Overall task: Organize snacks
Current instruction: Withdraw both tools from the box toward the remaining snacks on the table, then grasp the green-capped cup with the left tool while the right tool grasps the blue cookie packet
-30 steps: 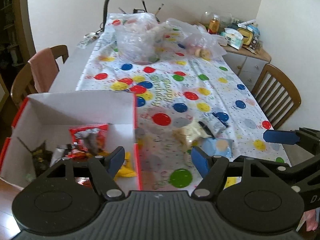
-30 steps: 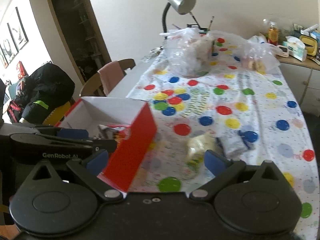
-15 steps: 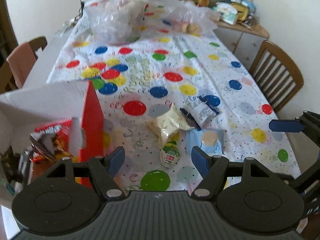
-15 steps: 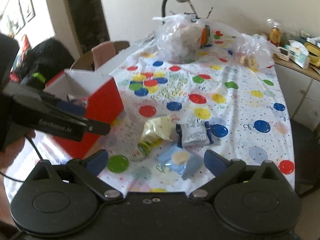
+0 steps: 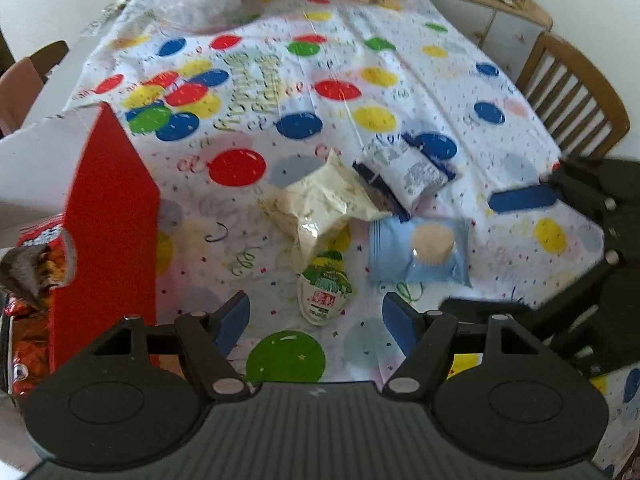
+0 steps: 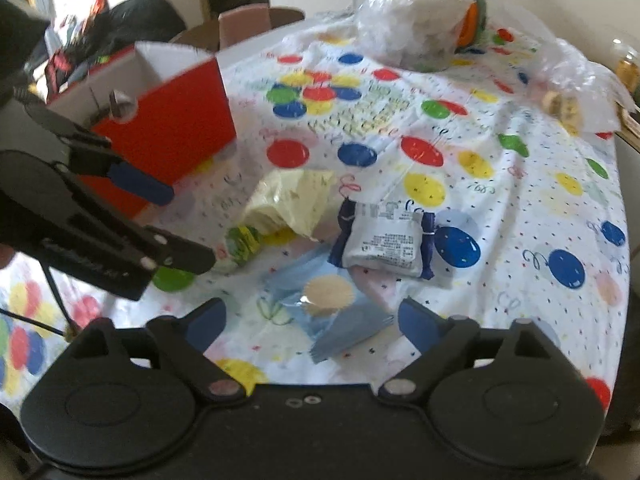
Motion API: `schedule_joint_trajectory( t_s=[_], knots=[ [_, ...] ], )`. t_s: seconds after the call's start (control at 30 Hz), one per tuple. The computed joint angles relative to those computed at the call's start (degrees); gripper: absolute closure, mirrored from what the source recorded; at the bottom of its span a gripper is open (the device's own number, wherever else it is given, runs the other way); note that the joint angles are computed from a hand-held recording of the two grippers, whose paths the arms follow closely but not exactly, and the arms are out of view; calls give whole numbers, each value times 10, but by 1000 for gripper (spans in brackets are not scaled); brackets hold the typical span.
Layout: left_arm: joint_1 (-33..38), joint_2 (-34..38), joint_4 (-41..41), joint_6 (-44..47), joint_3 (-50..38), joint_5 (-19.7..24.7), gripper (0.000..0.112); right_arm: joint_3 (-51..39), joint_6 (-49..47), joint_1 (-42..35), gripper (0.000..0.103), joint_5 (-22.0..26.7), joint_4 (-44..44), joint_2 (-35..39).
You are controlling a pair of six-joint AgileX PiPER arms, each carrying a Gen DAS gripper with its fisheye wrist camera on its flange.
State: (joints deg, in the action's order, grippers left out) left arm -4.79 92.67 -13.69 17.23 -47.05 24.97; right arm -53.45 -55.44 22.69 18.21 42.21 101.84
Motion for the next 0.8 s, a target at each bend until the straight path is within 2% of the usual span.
schedule_joint_trajectory(
  t_s=[0.2,0.4,0.47,0.6,0.8],
  knots=[
    [-3,35,-17,34,-20,4,41,-35,-57,0,18,13,-13,42],
    [-6,71,-9,25,-48,13,53,-57,-93,-3,22,28,-5,63],
    [-5,79,-7,21,-54,14,54,-61,-109,-5,27,32,4,70],
    [-3,92,-27,50,-66,24,61,-69,-114,-6,30,35,8,83],
    [-8,102,-20,46,-76,24,73,-71,-118,-14,38,35,28,92]
  ],
)
